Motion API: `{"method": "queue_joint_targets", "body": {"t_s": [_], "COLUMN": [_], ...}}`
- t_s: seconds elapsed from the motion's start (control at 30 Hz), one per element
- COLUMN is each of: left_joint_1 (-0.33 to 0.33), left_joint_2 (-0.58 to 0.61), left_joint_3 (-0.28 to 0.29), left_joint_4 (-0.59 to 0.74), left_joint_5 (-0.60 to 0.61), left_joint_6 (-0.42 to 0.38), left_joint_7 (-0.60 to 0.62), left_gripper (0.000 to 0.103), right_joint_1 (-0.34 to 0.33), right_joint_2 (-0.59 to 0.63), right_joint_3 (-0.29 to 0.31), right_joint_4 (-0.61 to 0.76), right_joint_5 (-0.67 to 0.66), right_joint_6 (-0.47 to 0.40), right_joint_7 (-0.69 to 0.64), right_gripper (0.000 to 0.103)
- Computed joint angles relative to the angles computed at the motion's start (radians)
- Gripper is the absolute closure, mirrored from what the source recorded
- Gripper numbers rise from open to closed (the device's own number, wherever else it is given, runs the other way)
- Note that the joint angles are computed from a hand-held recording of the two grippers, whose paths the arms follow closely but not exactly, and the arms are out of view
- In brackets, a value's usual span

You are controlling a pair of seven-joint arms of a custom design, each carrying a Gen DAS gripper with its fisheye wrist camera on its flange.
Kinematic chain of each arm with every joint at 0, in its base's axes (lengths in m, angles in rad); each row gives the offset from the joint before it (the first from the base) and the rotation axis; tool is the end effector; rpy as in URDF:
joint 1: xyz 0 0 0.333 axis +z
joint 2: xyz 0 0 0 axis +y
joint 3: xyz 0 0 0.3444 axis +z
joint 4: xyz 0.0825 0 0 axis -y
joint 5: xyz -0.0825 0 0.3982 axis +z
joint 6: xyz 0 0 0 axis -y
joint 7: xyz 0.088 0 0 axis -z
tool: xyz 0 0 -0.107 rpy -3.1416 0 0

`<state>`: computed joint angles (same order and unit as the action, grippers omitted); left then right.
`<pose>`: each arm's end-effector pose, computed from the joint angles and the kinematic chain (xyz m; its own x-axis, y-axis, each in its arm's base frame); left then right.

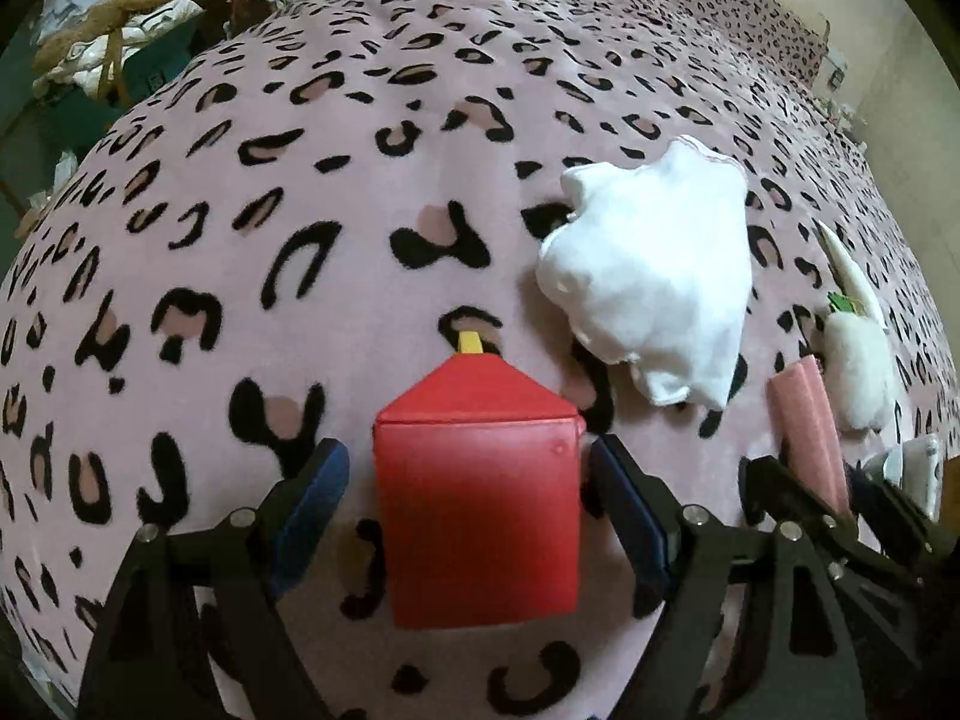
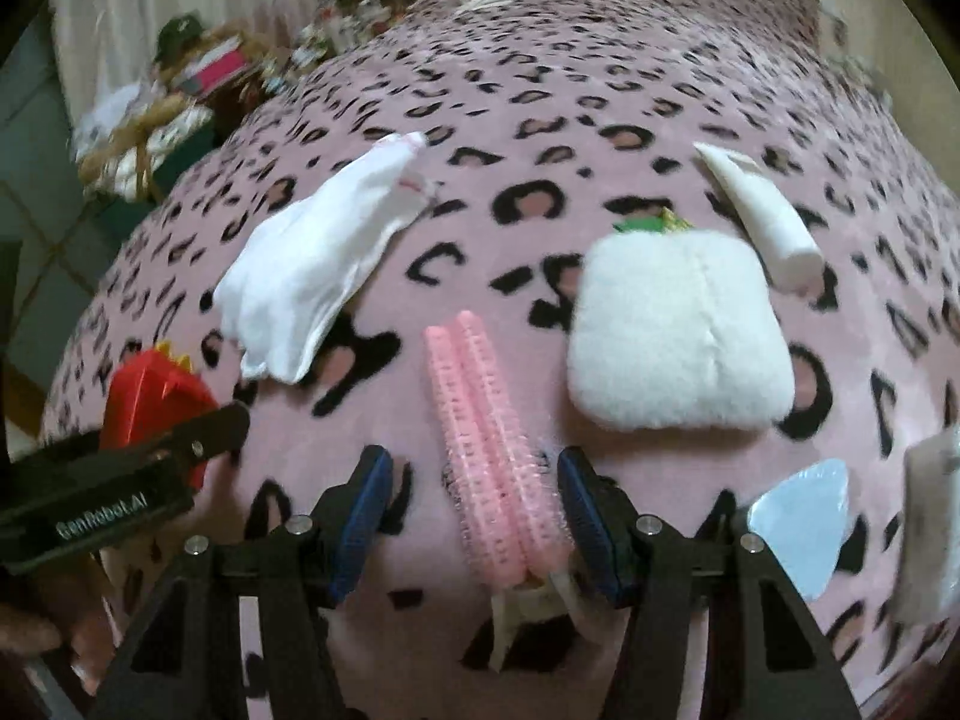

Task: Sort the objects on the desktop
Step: 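Grasp the red box with the left tool while the right tool grasps the pink hair roller, then carry the red box and pink roller in both tools toward the cardboard box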

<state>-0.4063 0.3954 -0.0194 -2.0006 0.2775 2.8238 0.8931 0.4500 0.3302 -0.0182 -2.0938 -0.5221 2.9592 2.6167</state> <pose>0.5982 -0.2853 0.3205 -0.0134 -0.9942 0.1067 -0.9081 -0.0325 -0.4176 0.5644 0.2976 0.3331 -0.0666 -0.9781 -0.1974 -0.8518 0.1588 -0.4992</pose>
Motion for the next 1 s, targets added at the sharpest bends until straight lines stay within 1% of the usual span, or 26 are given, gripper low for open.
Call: {"method": "queue_joint_targets", "body": {"t_s": [0.07, 0.1, 0.13, 0.17, 0.2, 0.23, 0.27, 0.3, 0.4, 0.5, 0.6, 0.63, 0.7, 0.77, 0.87, 1.0], "left_joint_1": [-0.035, -0.052, -0.070, -0.080, -0.081, -0.085, -0.084, -0.081, -0.068, -0.069, -0.058, -0.055, -0.067, -0.057, -0.032, -0.006], "left_joint_2": [0.004, 0.007, 0.008, 0.007, 0.006, 0.004, 0.002, 0.000, -0.009, -0.020, -0.044, -0.051, -0.070, -0.079, -0.085, -0.098], "left_joint_3": [0.036, 0.053, 0.070, 0.081, 0.082, 0.086, 0.087, 0.085, 0.074, 0.072, 0.057, 0.050, 0.056, 0.039, 0.009, -0.019], "left_joint_4": [0.003, 0.005, 0.006, 0.006, 0.006, 0.005, 0.003, 0.001, -0.011, -0.021, -0.045, -0.051, -0.065, -0.070, -0.074, -0.088], "left_joint_5": [0.048, 0.076, 0.107, 0.133, 0.149, 0.169, 0.183, 0.192, 0.212, 0.236, 0.250, 0.258, 0.313, 0.342, 0.353, 0.342], "left_joint_6": [0.003, 0.000, 0.001, -0.001, -0.004, -0.003, -0.001, -0.003, 0.010, 0.006, -0.005, -0.018, -0.046, -0.070, -0.080, -0.073], "left_joint_7": [-0.042, -0.064, -0.092, -0.113, -0.124, -0.141, -0.154, -0.166, -0.184, -0.209, -0.213, -0.208, -0.242, -0.254, -0.257, -0.248], "left_gripper": [0.025, 0.027, 0.033, 0.039, 0.042, 0.049, 0.057, 0.060, 0.060, 0.060, 0.060, 0.060, 0.060, 0.060, 0.060, 0.060], "right_joint_1": [0.020, 0.029, 0.046, 0.067, 0.070, 0.064, 0.052, 0.044, 0.019, 0.040, 0.055, 0.053, 0.055, 0.049, 0.065, 0.068], "right_joint_2": [-0.001, 0.001, 0.002, 0.002, 0.001, -0.003, -0.008, 0.003, -0.001, -0.004, -0.014, -0.016, -0.023, -0.023, -0.068, -0.088], "right_joint_3": [-0.027, -0.033, -0.044, -0.057, -0.053, -0.046, -0.036, -0.022, 0.001, -0.019, -0.033, -0.026, -0.023, -0.007, -0.027, -0.029], "right_joint_4": [-0.011, -0.005, 0.006, 0.018, 0.025, 0.021, 0.012, 0.027, 0.011, 0.004, -0.008, -0.011, -0.020, -0.027, -0.089, -0.110], "right_joint_5": [-0.019, -0.034, -0.060, -0.095, -0.113, -0.120, -0.114, -0.101, -0.059, -0.076, -0.103, -0.100, -0.104, -0.092, -0.124, -0.153], "right_joint_6": [0.029, 0.014, -0.015, -0.050, -0.073, -0.074, -0.065, -0.068, -0.031, -0.018, 0.001, 0.007, 0.020, 0.029, 0.038, 0.058], "right_joint_7": [0.045, 0.045, 0.050, 0.063, 0.067, 0.078, 0.085, 0.089, 0.104, 0.148, 0.187, 0.189, 0.198, 0.189, 0.219, 0.263], "right_gripper": [0.044, 0.045, 0.047, 0.053, 0.058, 0.061, 0.069, 0.075, 0.076, 0.076, 0.076, 0.076, 0.076, 0.076, 0.076, 0.076]}}
